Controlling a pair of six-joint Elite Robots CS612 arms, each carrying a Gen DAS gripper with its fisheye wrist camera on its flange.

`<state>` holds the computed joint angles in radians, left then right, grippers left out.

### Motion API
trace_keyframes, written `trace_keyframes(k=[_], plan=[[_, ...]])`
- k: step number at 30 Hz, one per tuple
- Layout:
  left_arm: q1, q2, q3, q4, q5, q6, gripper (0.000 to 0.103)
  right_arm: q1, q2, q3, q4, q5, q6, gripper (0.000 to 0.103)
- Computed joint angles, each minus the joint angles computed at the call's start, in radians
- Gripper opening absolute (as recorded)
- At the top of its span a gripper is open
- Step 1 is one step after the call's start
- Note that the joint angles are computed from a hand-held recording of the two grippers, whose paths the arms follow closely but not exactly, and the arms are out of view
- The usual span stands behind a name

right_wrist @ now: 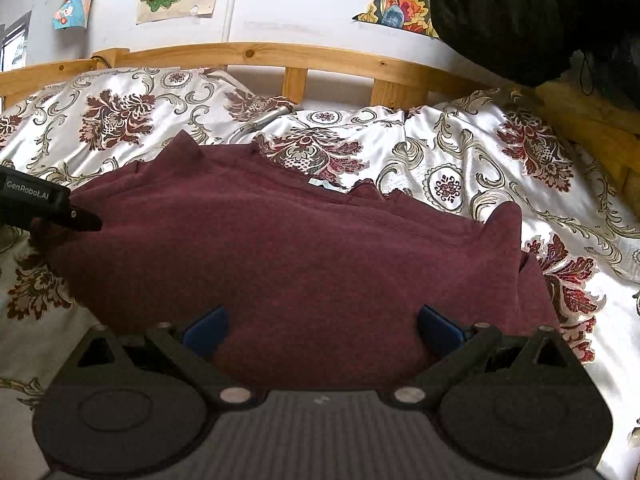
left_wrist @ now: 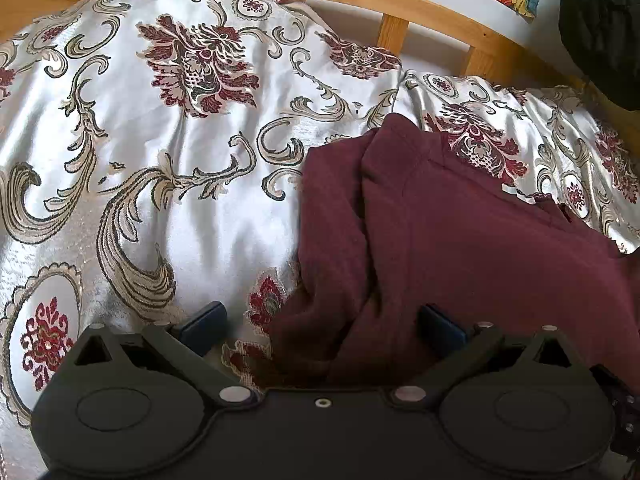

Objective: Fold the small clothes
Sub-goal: 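Open the right tool and withdraw both tools from the shirt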

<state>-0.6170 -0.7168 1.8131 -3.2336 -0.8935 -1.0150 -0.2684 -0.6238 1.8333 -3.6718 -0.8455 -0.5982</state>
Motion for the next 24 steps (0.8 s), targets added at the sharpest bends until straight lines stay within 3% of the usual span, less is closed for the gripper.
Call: trace_keyframes(k=[11, 18, 21, 23, 24], plan=[[0.009, -0.014, -0.011, 0.069, -0.022, -0.020, 0.102, 0.000, -0.001, 0.000, 0.004, 0.001, -0.002, 0.102], [0.027, -0.040, -0.032, 0.171, -0.089, -0.026, 0.102, -0.001, -0.001, 0.000, 0.006, 0.001, -0.003, 0.102], [0.025, -0.042, -0.029, 0.150, -0.090, -0.007, 0.090, -0.001, -0.001, -0.001, 0.007, 0.002, -0.003, 0.102], [0.020, -0.043, -0.029, 0.133, -0.089, 0.023, 0.075, -0.001, -0.002, -0.001, 0.007, 0.002, -0.003, 0.102], [0.018, -0.044, -0.030, 0.130, -0.086, 0.035, 0.072, -0.001, -0.001, -0.001, 0.008, 0.002, -0.004, 0.102]])
